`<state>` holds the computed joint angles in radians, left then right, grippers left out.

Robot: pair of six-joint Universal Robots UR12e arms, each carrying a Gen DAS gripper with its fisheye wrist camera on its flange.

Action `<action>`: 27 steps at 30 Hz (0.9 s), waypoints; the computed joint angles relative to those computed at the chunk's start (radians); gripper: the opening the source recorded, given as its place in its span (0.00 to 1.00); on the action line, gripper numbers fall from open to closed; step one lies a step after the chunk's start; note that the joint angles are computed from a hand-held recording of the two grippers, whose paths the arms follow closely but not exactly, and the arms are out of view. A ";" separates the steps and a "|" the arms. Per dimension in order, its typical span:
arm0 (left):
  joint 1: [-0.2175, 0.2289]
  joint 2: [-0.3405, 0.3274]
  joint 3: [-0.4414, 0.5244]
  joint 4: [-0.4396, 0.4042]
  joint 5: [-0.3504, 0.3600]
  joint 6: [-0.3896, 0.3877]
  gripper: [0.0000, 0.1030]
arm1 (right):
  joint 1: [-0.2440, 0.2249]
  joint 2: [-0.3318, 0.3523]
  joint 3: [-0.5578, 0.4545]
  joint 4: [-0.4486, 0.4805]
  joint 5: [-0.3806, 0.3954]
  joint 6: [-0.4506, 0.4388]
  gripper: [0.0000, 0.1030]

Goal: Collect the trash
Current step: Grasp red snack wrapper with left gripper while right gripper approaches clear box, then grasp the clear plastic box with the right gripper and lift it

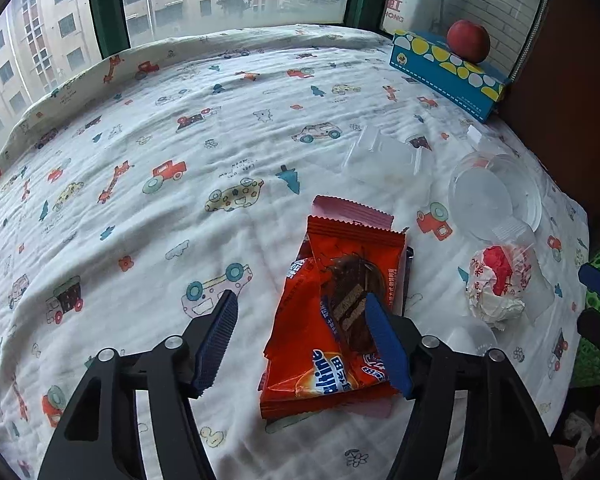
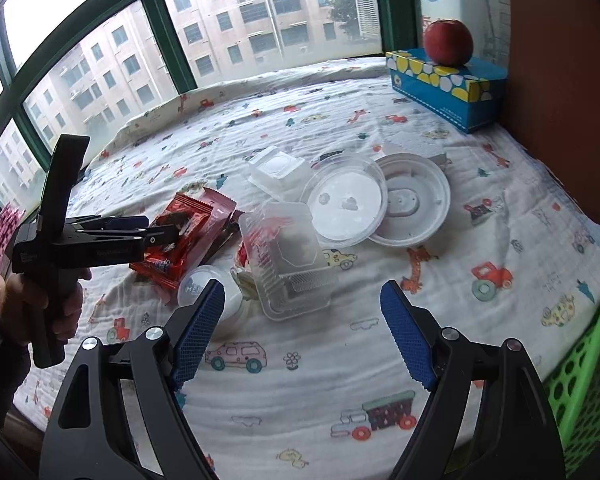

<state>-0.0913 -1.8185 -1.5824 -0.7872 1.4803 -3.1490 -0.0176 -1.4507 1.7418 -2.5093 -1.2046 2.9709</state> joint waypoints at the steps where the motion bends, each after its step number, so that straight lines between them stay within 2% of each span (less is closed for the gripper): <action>1: 0.000 -0.001 0.000 -0.002 -0.002 0.005 0.56 | 0.001 0.007 -0.006 0.007 0.002 -0.005 0.77; 9: 0.002 0.006 -0.003 0.007 -0.037 0.035 0.26 | 0.005 0.059 -0.057 0.052 0.044 -0.010 0.77; 15: 0.013 0.016 -0.006 0.008 -0.073 0.045 0.13 | -0.004 0.097 -0.097 0.098 0.121 -0.010 0.75; 19: 0.026 0.025 -0.011 0.009 -0.119 0.038 0.10 | 0.002 0.118 -0.118 0.125 0.124 -0.025 0.68; 23: 0.031 0.031 -0.016 0.013 -0.131 0.052 0.03 | 0.006 0.129 -0.125 0.127 0.123 -0.023 0.59; 27: 0.036 0.032 -0.018 0.012 -0.139 0.048 0.02 | 0.008 0.119 -0.111 0.101 0.118 -0.029 0.56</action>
